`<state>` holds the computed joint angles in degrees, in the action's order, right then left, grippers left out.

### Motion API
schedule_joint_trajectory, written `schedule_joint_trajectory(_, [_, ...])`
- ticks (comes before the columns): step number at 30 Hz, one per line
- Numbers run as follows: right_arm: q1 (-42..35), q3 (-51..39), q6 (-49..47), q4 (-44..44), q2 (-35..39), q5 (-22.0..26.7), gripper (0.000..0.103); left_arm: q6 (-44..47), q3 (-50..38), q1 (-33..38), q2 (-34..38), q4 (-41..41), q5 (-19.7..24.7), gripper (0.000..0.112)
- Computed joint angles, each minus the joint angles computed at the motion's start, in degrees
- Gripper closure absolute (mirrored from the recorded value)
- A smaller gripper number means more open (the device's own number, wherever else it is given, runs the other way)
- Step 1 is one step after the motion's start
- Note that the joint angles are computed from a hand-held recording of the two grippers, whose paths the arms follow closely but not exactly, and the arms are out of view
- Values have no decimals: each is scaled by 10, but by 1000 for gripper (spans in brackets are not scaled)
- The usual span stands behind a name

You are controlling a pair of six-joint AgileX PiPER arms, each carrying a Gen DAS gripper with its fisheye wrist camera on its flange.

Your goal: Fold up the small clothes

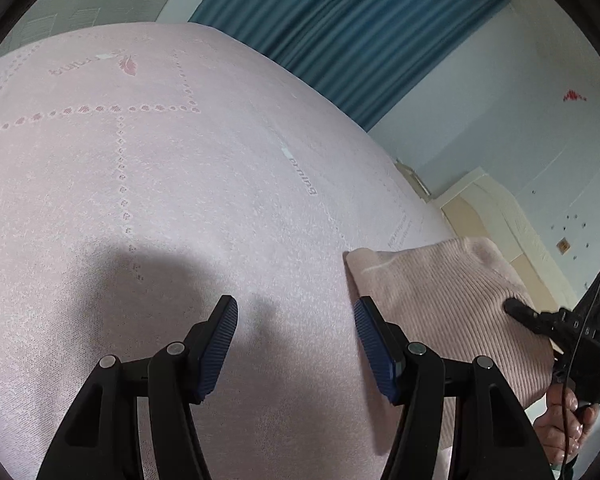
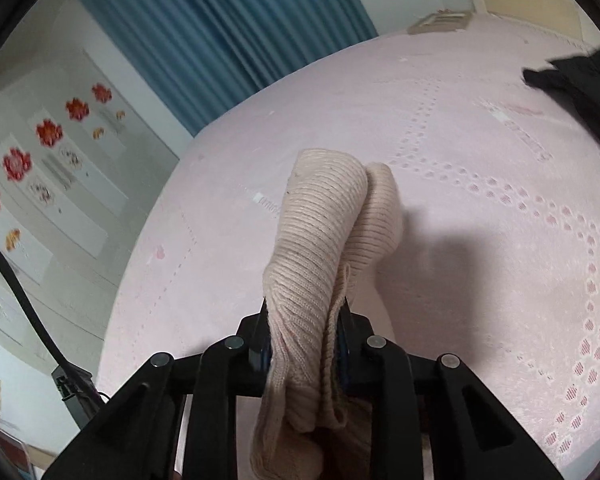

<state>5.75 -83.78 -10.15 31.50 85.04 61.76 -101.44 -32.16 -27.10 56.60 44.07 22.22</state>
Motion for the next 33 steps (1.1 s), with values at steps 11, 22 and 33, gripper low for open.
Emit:
schedule_joint_trajectory(11, [45, 6, -30, 137, 69, -49, 85, 53, 17, 28, -22, -45, -11, 53])
schedule_joint_trajectory(22, [-49, 118, -201, 134, 148, -104, 68, 162, -37, -3, 54, -109, -2, 53])
schedule_joint_trajectory(33, [-129, 166, -356, 200, 74, -83, 68, 122, -56, -186, 101, -76, 129, 55])
